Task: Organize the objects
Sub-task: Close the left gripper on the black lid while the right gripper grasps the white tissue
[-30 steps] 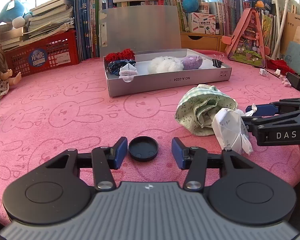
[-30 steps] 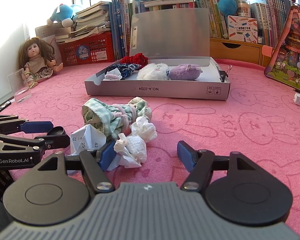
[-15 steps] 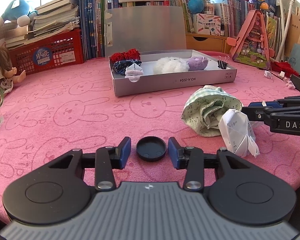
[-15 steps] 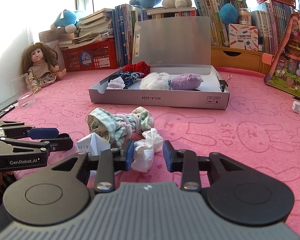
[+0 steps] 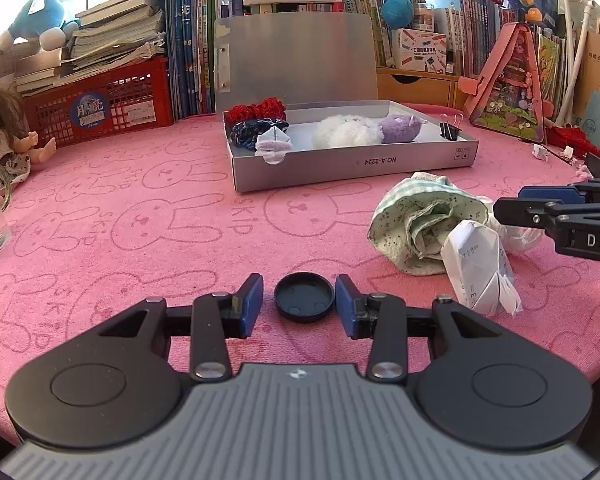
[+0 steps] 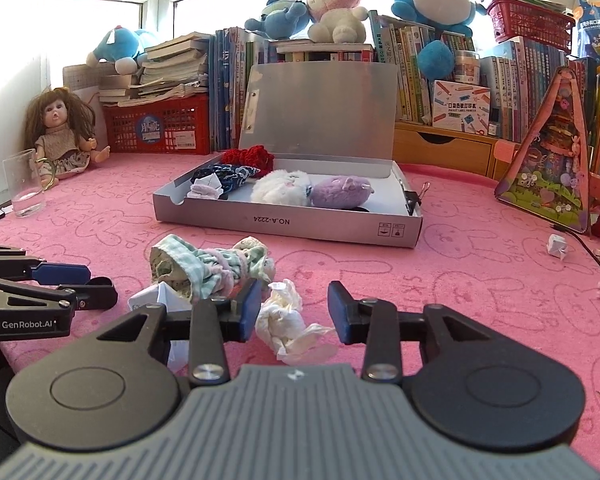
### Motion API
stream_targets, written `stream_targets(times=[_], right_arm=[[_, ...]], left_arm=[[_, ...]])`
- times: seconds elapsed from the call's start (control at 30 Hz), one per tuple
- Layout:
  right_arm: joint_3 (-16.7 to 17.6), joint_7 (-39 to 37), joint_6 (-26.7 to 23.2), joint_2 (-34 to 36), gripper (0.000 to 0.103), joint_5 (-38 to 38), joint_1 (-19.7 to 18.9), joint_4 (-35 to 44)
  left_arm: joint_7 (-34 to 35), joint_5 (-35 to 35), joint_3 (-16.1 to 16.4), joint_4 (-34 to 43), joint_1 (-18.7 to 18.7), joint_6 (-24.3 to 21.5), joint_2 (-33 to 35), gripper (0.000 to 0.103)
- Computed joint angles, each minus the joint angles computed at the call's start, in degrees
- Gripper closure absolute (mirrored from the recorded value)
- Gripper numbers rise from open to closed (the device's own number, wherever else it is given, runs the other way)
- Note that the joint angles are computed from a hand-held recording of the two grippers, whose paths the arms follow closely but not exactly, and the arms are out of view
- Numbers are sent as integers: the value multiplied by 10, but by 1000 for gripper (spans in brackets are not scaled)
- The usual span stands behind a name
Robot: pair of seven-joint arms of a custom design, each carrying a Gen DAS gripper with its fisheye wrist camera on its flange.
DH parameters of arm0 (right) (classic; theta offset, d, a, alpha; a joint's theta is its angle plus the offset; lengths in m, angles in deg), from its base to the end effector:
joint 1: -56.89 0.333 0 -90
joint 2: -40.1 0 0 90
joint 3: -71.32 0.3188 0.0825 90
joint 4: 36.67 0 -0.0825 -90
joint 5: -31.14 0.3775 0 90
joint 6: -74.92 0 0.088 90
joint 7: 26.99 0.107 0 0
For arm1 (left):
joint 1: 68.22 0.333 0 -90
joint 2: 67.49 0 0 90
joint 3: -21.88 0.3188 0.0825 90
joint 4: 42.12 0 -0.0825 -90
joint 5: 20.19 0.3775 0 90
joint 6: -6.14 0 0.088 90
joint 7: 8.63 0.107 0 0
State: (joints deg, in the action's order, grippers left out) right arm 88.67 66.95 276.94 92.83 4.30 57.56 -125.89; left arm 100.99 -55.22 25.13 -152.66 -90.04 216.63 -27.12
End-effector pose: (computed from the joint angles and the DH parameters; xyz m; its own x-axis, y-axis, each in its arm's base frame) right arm 0.7008 0.2168 0.2608 0.5014 -0.8652 0.0050 -0.3874 -0.2296 -0.8929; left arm 0.6309 -0.1389 0.2462 0.0183 -0.9992 -0.0353 -0.5401 0.0198 -0.8413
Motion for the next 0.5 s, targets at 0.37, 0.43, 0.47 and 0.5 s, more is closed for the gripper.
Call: stream_targets(times=[0.37, 0.43, 0.47, 0.5], right_arm=[[-16, -33, -15, -3, 71, 30, 23, -3], [-31, -35, -2, -5, 72, 48, 35, -6], [-32, -34, 0, -5, 73, 51, 36, -5], [-32, -33, 2, -5, 73, 52, 35, -5]], left_arm=[[-10, -7, -9, 1, 8, 3, -1, 66], [-18, 0, -13, -1, 14, 1, -4, 66], [-20, 0, -12, -1, 13, 2, -5, 66], [-21, 2, -12, -2, 13, 4, -5, 66]])
